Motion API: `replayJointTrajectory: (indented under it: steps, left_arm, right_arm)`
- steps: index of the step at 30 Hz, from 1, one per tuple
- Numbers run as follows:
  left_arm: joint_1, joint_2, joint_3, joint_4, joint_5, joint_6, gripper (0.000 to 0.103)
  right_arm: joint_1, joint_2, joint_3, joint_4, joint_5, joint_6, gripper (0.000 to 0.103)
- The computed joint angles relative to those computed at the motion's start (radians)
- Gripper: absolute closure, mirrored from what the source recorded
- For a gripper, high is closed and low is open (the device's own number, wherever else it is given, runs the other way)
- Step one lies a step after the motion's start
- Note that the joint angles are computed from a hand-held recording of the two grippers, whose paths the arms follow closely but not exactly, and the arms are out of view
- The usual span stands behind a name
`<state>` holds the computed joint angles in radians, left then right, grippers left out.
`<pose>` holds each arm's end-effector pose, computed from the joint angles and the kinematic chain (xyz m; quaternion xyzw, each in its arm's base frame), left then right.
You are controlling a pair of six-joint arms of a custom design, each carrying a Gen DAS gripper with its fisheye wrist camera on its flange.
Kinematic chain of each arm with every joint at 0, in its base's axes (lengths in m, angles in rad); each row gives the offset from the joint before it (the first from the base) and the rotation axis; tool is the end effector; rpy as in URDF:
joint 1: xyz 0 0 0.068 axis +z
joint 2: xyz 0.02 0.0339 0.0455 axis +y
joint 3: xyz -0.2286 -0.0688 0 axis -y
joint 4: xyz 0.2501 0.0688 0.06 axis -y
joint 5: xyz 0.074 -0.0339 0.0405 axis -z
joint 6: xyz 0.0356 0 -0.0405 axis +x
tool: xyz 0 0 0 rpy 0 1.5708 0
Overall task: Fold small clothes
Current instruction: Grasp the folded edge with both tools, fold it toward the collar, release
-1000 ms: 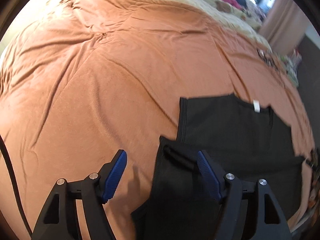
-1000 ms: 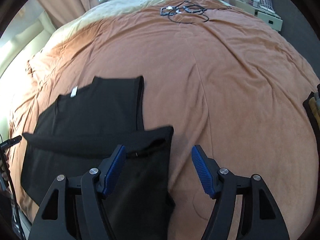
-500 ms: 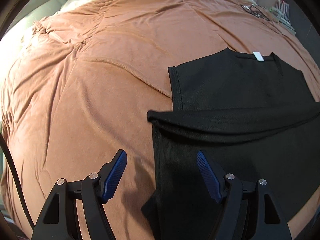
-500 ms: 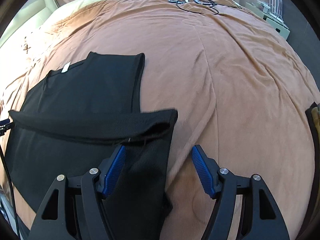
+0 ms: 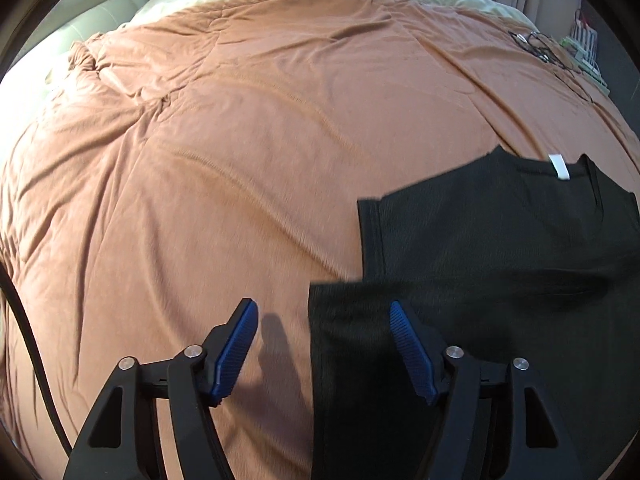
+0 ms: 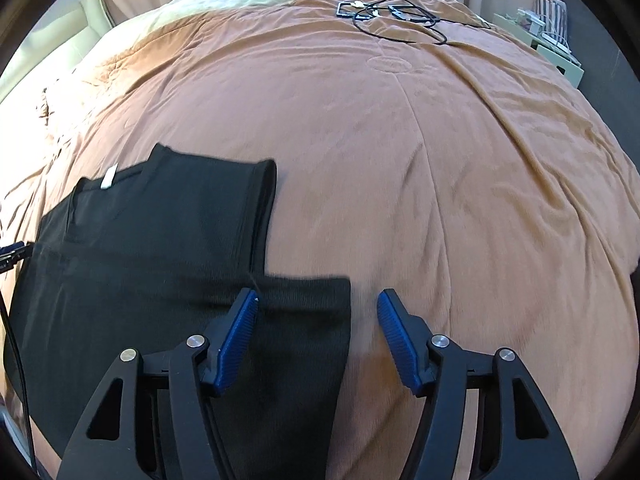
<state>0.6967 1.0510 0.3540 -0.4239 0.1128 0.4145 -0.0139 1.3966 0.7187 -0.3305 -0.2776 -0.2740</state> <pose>0.1439 0.1152 0.0989 -0.1244 0.9654 0.0708 0.2182 0.2706 0.0060 0.1370 -0.1615 0.9385 0.0921 0.2911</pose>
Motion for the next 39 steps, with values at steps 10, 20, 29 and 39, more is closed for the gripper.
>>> replayJointTrajectory:
  steps: [10,20,29,39]
  left_arm:
    - [0.003,0.015,0.033,-0.056,0.081,-0.009,0.04]
    - [0.079,-0.053,0.039,-0.156,0.146,0.042,0.05]
    - [0.119,0.045,0.048,-0.122,0.197,0.06,0.092]
    - [0.171,-0.075,0.101,-0.179,0.241,0.069,0.098]
  right_arm:
    - [-0.145,-0.024,0.025,-0.118,-0.214,-0.09,0.042]
    - [-0.207,0.018,0.046,-0.162,-0.24,-0.148,0.063]
    - [-0.155,0.05,0.064,-0.097,-0.218,-0.064,0.101]
    - [-0.133,-0.089,0.029,-0.071,-0.213,-0.007,0.102]
